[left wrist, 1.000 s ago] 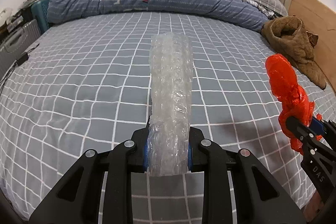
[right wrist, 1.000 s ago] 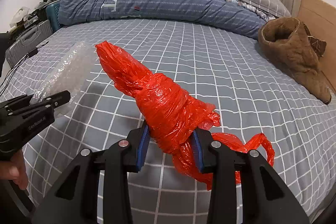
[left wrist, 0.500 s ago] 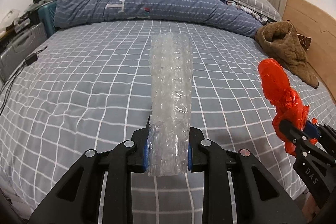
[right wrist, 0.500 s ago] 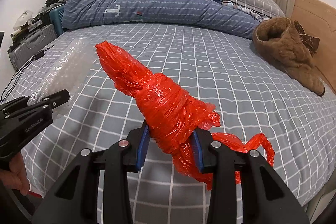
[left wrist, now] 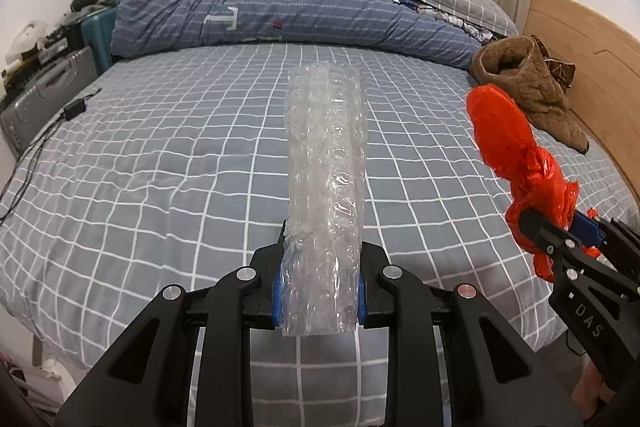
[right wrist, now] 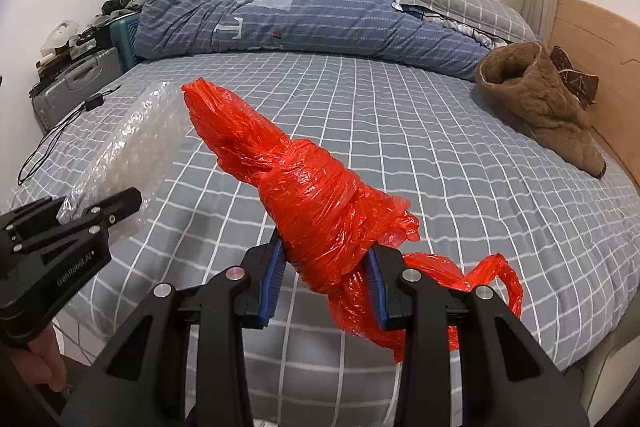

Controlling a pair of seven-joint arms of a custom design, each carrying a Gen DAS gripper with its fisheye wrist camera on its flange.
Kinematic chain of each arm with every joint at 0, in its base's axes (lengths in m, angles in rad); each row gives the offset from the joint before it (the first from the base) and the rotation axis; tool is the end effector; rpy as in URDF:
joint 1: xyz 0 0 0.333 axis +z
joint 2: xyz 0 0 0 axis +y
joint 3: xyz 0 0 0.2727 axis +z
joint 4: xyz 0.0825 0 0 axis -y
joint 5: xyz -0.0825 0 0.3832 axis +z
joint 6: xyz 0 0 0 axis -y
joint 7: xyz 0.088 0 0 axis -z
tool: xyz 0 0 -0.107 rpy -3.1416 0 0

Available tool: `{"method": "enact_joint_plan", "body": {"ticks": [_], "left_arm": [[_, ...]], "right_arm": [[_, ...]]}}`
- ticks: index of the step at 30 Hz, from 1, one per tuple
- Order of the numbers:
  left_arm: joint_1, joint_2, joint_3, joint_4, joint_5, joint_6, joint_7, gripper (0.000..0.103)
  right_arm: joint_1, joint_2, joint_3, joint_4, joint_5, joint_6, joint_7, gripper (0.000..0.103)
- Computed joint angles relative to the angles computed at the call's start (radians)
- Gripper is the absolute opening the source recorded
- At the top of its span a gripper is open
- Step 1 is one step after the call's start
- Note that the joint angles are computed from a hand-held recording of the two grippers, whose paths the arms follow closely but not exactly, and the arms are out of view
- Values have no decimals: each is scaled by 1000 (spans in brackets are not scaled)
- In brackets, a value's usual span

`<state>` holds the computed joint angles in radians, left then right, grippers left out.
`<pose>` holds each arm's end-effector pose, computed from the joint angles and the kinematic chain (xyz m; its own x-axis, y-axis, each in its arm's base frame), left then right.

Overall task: Collect trash
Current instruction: 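Lift and carry the bubble wrap and red bag with both tools over the bin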

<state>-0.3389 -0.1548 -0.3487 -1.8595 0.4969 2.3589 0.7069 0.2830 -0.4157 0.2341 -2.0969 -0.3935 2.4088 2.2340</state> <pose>0.4350 -0.3653 0.6107 -0.0956 -0.9945 0.0424 -0.6963 0.0363 -0.7168 0.4230 0.2588 0.6286 0.0606 -0.9981 0.0148 -0.6738 -0.0518 -0.7371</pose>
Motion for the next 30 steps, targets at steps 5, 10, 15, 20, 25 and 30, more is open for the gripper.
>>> {"method": "enact_joint_plan", "body": {"ticks": [5, 10, 15, 20, 25, 30], "left_arm": [[-6, -62, -10, -50, -18, -4, -9, 24], [-8, -125, -28, -108, -39, -15, -10, 24], [-9, -188, -38, -168, -75, -24, -4, 24], [-7, -266, -44, -233, -115, -33, -5, 24], [-9, -332, -53, -283, -151, -40, 2, 24], [-17, -386, -65, -317, -185, -56, 4, 24]], "right_arm": [[16, -70, 9, -56, 29, -26, 16, 34], [23, -123, 23, -91, 40, -39, 21, 34], [33, -162, 39, -114, 57, -58, 26, 34], [45, -204, 52, -138, 71, -78, 35, 34], [57, -247, 64, -161, 87, -99, 46, 34], [76, -291, 76, -189, 104, -123, 52, 34]]}}
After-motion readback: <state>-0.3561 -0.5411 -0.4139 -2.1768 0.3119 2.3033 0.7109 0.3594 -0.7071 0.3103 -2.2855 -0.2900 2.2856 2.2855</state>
